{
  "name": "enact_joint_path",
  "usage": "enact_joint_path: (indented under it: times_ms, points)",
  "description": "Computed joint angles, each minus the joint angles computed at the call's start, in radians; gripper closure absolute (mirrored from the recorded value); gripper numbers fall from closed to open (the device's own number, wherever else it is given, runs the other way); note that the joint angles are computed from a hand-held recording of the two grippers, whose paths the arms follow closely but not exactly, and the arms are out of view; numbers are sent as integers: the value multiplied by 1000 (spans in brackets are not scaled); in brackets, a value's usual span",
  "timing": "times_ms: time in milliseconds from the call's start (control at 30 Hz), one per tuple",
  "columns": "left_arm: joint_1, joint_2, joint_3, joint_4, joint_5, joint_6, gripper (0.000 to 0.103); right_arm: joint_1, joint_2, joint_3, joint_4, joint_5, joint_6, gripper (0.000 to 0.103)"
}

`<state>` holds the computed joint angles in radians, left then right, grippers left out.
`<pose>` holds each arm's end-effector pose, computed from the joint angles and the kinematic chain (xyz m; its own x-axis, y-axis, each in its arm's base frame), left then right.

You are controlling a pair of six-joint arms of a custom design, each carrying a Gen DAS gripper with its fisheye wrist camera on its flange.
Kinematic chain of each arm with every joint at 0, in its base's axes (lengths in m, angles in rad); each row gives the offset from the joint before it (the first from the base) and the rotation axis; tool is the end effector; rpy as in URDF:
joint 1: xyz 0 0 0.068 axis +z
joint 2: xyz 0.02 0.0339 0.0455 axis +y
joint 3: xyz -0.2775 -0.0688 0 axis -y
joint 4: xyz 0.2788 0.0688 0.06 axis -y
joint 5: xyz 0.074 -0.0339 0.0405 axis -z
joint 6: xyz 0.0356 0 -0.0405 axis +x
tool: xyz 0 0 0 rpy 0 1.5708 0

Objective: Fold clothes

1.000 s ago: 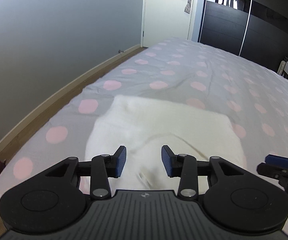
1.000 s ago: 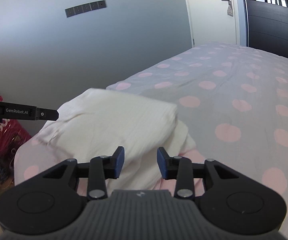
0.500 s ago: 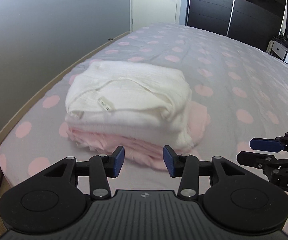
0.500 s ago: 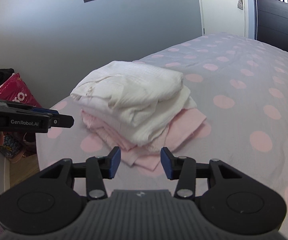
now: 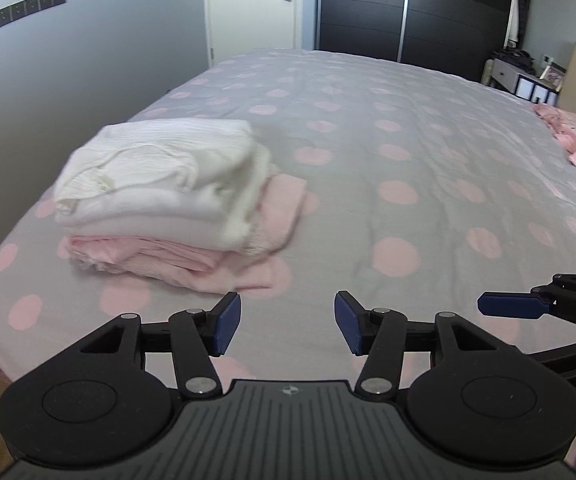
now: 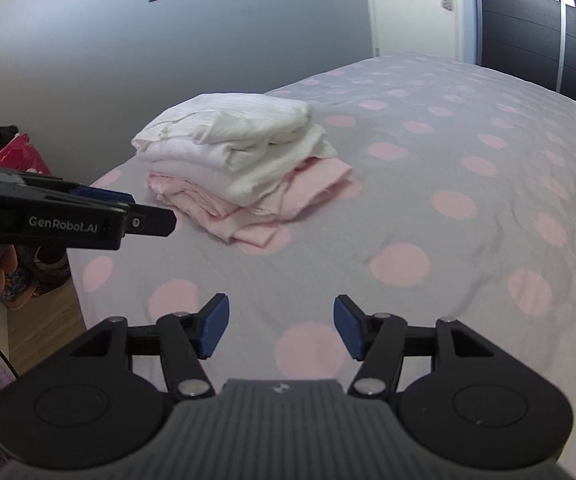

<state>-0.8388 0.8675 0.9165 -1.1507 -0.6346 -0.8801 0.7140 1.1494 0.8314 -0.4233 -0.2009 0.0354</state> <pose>0.1243 -0.1067 0.3072 -0.7035 -0.1458 -0.6956 -0.1920 0.9813 -0.0116 0.1997 0.1824 0.2630 -0.5366 -0.4191 -0.7324 -0.7344 0.6594 0.1608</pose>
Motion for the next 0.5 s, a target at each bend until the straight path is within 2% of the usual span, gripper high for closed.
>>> enact_joint_path:
  times_ms: [167, 267, 400, 500]
  points:
    - [-203, 136, -5, 63, -87, -169, 51, -87, -179, -115, -56, 22, 16, 35]
    - [-271, 212, 0, 112, -108, -236, 49, -150, -279, -166, -101, 38, 4, 32]
    - [-324, 280, -6, 215, -101, -240, 49, -265, -402, -208, -189, 43, -42, 30]
    - [-350, 345, 20, 252, -106, -251, 49, -351, -493, -237, -257, 51, -75, 30]
